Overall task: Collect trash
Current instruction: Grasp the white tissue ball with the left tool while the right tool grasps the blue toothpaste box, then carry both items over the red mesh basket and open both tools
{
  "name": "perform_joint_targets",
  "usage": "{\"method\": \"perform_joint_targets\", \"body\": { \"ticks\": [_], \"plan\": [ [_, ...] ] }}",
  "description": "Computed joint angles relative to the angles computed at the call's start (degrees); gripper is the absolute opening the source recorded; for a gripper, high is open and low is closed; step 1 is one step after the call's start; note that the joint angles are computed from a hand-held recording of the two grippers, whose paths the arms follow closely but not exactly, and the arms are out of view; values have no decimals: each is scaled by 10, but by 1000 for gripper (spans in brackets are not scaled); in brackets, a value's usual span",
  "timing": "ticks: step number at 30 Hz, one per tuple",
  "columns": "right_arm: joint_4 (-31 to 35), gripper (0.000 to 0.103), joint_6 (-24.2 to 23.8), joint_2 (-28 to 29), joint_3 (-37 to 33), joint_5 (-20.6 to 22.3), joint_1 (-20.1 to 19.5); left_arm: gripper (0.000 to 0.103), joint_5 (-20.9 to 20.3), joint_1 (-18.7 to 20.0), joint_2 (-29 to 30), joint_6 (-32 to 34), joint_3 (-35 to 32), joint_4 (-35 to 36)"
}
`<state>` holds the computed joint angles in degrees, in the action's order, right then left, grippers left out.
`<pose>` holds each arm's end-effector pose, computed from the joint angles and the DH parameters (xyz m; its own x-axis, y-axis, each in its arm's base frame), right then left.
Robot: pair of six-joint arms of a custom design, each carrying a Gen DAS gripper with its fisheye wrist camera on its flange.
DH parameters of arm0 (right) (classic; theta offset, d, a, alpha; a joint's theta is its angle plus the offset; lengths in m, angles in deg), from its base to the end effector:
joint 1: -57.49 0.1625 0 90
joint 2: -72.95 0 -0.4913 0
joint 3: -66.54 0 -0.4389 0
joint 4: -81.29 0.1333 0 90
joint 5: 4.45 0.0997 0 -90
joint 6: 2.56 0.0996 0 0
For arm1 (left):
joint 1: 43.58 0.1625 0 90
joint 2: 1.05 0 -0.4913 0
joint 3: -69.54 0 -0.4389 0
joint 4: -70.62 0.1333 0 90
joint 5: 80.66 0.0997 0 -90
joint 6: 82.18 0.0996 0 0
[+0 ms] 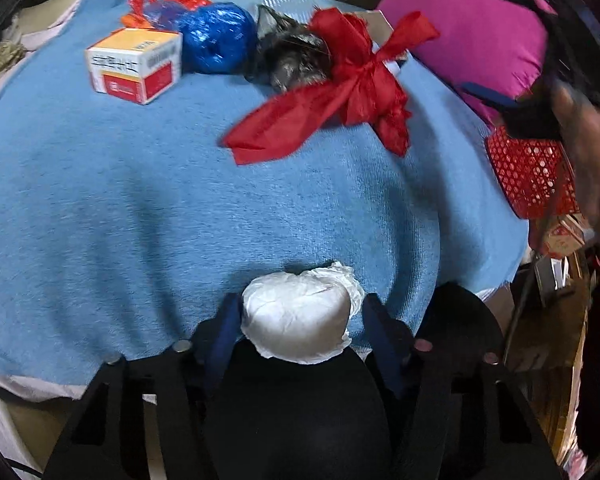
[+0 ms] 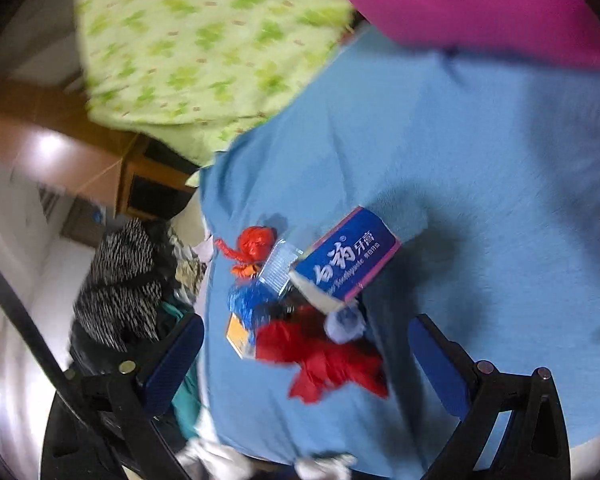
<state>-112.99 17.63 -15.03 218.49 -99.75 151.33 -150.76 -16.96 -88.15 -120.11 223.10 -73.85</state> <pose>0.1473 -0.3410 0.2480 -0.9538 0.2560 -0.1572 0.2963 0.7165 -0.6315 -0.1738 -0.2741 0.1385 -0.8200 0.4186 -0.3903 0.4696 0.8819 -0.0408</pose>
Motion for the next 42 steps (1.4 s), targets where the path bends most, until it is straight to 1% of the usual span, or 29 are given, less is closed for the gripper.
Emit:
{"method": "perform_joint_targets", "body": {
  "ticks": [1,3,4,5,8,10,11,12,13,14,16,19,21,22,23,24,25,26,27,29,31,33,35,36,37,39,40,41,42],
  "plan": [
    [1,103,19,12,-7,13,-12,53,-3,3,7,6,0,-6],
    [6,103,59,41,-28,34,-31,51,-7,10,21,17,0,-21],
    [16,103,68,47,-37,36,-33,49,-9,13,25,22,1,-28],
    [40,103,84,60,-56,25,-30,48,-11,15,26,26,1,-31],
    [77,103,114,85,-90,-6,-19,43,-16,14,17,31,4,-30],
    [108,103,121,99,-109,-24,-13,41,-17,12,14,36,6,-33],
    [123,98,124,108,-118,-29,-11,40,-16,13,18,39,8,-40],
    [129,84,129,111,-122,-36,-11,40,-15,11,16,38,9,-39],
    [138,77,139,118,-127,-51,-8,39,-15,9,13,36,10,-42],
    [139,72,140,122,-129,-52,-8,38,-16,9,11,36,12,-45],
    [116,72,130,129,-122,-51,-9,37,-15,6,5,34,13,-49],
    [88,71,106,131,-111,-67,0,37,2,-2,-10,26,11,-39],
    [76,71,87,123,-102,-85,14,37,14,-7,-24,20,5,-24],
    [63,71,71,118,-95,-96,24,37,23,-11,-30,16,1,-17],
    [48,71,52,113,-88,-117,40,37,36,-11,-34,17,-5,-11],
    [30,71,31,107,-82,-144,62,37,49,-17,-41,16,-11,1],
    [15,71,9,102,-76,-161,80,37,59,-21,-44,15,-17,6],
    [5,71,-12,94,-71,-177,98,37,72,-28,-47,16,-26,10],
    [-1,71,-22,90,-69,-187,112,37,82,-34,-46,16,-33,11],
    [-29,71,-59,69,-51,-215,152,37,101,-50,-30,20,-46,-6],
    [-50,71,-83,51,-36,-241,183,37,116,-64,-8,38,-68,-20],
    [-74,71,-110,22,-15,-268,217,37,117,-74,16,57,-84,-39],
    [-83,71,-132,-16,4,-308,255,37,112,-89,43,74,-97,-65],
    [-84,71,-140,-38,13,-335,276,37,107,-95,60,87,-106,-82],
    [-78,71,-141,-61,20,-356,292,37,99,-102,76,100,-116,-99],
    [-48,71,-136,-128,37,-392,314,37,73,-108,121,134,-142,-143],
    [-26,71,-130,-161,42,-410,322,38,61,-112,135,142,-151,-156],
    [5,71,-120,-204,47,-439,333,38,43,-113,164,159,-168,-176],
    [37,71,-116,-244,50,-454,335,38,33,-113,182,168,-180,-183]
  ]
}}
